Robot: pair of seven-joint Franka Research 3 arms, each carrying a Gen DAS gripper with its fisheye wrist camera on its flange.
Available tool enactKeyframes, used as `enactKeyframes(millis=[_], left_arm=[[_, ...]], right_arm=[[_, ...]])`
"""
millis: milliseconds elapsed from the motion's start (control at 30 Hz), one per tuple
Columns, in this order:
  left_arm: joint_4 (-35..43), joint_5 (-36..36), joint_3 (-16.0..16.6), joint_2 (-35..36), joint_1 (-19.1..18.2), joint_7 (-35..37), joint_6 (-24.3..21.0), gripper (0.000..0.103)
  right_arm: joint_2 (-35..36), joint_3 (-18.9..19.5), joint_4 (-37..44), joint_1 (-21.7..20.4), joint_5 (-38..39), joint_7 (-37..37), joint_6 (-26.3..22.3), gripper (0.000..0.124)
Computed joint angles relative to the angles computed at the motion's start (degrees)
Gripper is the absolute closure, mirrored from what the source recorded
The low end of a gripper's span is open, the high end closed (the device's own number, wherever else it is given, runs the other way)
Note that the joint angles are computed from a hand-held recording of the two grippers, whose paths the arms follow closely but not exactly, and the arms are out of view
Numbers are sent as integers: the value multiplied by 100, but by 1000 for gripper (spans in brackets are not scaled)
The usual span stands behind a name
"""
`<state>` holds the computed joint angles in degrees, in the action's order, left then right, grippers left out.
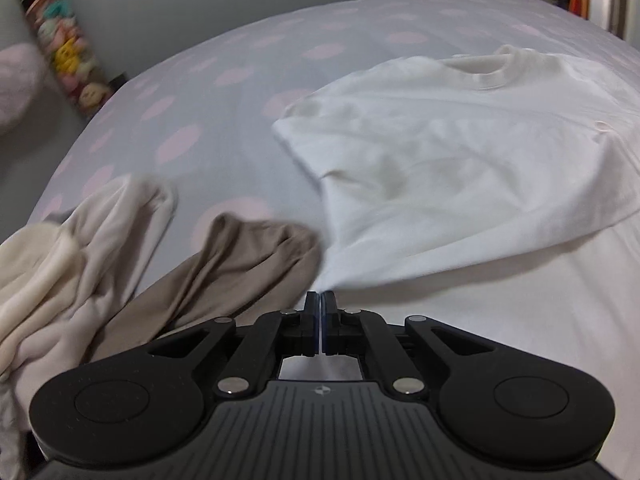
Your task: Fold clothes
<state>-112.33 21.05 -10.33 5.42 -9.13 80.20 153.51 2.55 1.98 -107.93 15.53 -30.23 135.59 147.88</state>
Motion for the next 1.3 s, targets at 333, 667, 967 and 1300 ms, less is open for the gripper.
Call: enactKeyframes(millis=[333, 667, 967, 1300], left_arm=[[601, -2548, -124, 229, 273, 1056, 277, 76], [3570, -2719, -407, 2474, 447, 796, -879, 67], [3358, -2851, -636, 2435, 659, 1042, -456, 102], [3434, -2873, -487, 2289, 662, 1050, -318, 103]], right_arm=[[1354, -232, 1602, 329, 827, -1358, -214, 78], [1787, -463, 1910, 370, 1399, -2057, -418, 78], [1287, -509, 1312, 323, 1670, -2207, 324, 113], [631, -767, 992, 147, 690, -903, 1191, 116]])
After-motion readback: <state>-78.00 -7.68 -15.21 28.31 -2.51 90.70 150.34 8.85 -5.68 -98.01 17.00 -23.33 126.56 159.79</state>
